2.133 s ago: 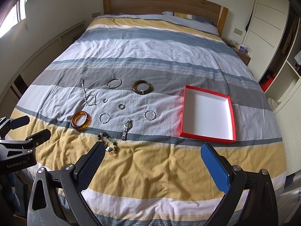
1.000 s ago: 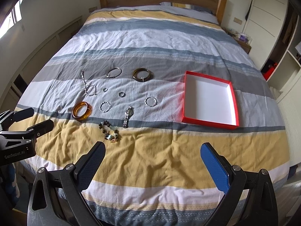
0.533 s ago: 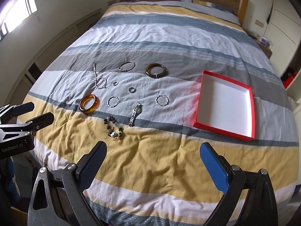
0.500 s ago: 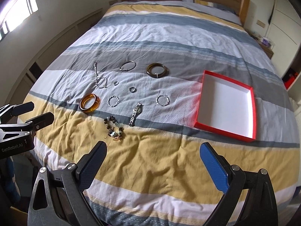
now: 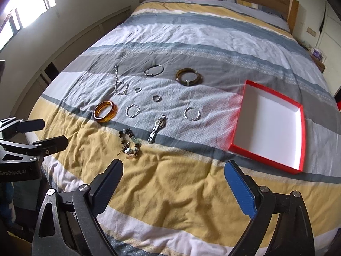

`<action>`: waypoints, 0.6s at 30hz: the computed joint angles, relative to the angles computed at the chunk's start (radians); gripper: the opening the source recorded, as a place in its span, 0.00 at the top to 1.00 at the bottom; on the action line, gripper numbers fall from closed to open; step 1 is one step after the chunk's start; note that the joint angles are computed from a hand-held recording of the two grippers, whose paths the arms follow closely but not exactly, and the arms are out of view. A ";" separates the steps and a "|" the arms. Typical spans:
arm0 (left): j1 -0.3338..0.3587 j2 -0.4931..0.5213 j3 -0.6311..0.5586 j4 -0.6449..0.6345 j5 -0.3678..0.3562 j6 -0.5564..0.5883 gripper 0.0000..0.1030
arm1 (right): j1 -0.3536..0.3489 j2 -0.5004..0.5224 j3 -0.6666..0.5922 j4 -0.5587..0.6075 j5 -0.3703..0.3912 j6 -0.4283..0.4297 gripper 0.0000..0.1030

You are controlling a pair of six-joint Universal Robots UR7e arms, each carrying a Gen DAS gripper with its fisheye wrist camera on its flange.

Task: Organize jewelry
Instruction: 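Move both tools toward the amber bangle and beaded bracelet, then grasp the amber bangle with the left tool while the right tool grasps the beaded bracelet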

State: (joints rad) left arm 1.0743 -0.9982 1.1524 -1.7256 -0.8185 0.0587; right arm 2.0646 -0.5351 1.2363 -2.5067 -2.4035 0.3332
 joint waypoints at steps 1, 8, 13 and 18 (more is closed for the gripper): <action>0.006 0.003 -0.006 0.010 0.001 -0.008 0.17 | -0.002 0.001 -0.001 0.006 0.006 0.002 0.07; 0.072 0.065 -0.104 0.052 -0.039 0.038 0.17 | -0.012 0.027 -0.017 0.068 0.040 0.091 0.18; 0.122 0.137 -0.221 0.071 -0.082 0.123 0.17 | -0.004 0.073 -0.072 0.136 0.035 0.185 0.20; 0.164 0.213 -0.344 0.090 -0.111 0.193 0.17 | -0.006 0.152 -0.175 0.162 0.067 0.181 0.25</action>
